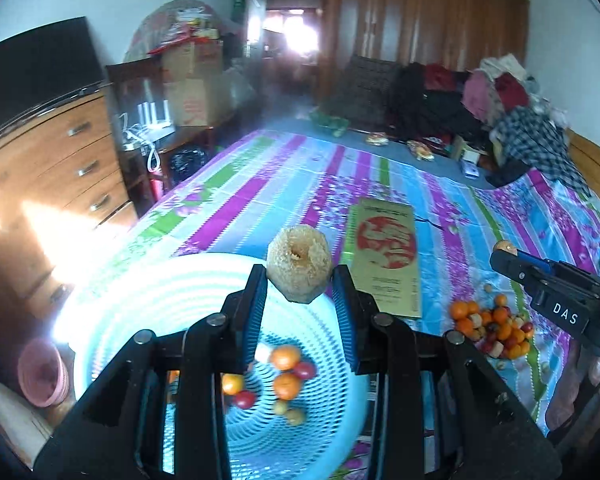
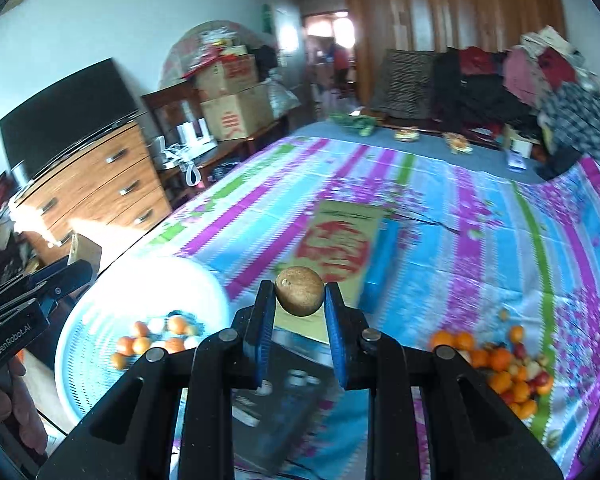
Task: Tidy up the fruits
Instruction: 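Carry the pale fruit and brown fruit in both tools over the blue basket, then lower both held fruits into the blue basket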
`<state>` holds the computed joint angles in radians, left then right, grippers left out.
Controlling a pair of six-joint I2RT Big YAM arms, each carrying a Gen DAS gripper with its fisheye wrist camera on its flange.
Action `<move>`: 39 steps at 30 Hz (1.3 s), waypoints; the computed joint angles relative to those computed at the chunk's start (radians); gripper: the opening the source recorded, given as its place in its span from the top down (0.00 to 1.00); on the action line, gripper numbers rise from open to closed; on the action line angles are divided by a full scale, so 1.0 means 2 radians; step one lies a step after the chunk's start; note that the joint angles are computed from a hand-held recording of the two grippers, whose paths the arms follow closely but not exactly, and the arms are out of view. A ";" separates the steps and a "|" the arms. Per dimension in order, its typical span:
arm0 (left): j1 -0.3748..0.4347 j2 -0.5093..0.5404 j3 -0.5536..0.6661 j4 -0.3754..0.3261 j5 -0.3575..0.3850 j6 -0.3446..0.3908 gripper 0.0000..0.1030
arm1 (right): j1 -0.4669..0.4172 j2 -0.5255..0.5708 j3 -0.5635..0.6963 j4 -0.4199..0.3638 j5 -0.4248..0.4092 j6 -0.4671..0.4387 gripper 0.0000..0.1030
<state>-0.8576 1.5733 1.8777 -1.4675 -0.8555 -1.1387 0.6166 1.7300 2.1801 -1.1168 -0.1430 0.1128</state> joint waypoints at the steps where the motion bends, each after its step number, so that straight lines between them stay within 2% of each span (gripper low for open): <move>1: 0.001 -0.009 -0.011 -0.006 -0.001 -0.011 0.67 | 0.006 0.007 0.011 -0.006 -0.002 0.001 0.73; 7: 0.006 -0.064 -0.083 -0.026 0.007 -0.070 0.67 | 0.052 0.065 0.106 -0.060 -0.012 -0.005 0.73; 14: 0.014 -0.102 -0.141 -0.024 0.036 -0.100 0.67 | 0.082 0.135 0.210 -0.138 -0.038 -0.012 0.73; 17: 0.017 -0.120 -0.163 -0.017 0.050 -0.103 0.67 | 0.091 0.160 0.245 -0.167 -0.038 -0.013 0.73; 24: 0.018 -0.140 -0.191 -0.002 0.066 -0.102 0.67 | 0.098 0.195 0.294 -0.204 -0.038 -0.014 0.73; 39: 0.033 -0.160 -0.221 0.026 0.087 -0.081 0.67 | 0.103 0.222 0.333 -0.226 -0.035 -0.008 0.73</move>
